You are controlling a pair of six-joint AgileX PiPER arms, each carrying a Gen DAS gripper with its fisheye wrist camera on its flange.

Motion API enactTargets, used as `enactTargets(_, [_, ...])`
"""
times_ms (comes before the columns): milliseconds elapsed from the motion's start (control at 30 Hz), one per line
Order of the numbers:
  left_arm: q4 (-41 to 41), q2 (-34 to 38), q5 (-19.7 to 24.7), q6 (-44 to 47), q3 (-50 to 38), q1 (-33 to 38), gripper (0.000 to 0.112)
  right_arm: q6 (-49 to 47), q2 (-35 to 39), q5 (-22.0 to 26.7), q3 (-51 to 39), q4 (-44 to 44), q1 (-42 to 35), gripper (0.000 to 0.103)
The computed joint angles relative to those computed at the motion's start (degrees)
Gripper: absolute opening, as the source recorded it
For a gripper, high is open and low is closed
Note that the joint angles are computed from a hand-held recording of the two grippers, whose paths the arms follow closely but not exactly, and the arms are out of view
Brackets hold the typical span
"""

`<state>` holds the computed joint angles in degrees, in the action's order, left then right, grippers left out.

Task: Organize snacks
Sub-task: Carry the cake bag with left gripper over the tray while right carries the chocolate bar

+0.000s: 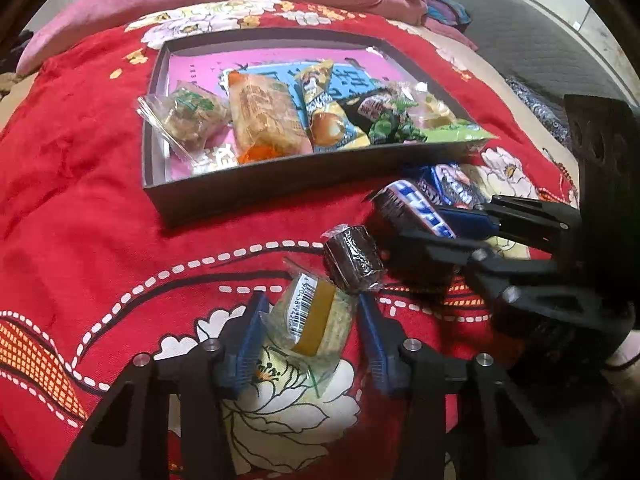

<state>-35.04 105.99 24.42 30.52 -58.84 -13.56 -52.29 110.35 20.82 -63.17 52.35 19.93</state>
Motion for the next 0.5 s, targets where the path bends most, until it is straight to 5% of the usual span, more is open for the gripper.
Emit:
enactTargets(267, [-13.6, -6.0, -1.2, 10.4, 5.1, 4.6, 0.045, -16.6, -4.0, 2.7, 3.5, 19.8, -4.4, 0.028])
enactTargets(500, [-15.0, -10.8, -8.7, 7.4, 8.4, 4.0, 0.045, -20.7, -6.3, 0.5, 4.9, 24.6, -4.7, 0.028])
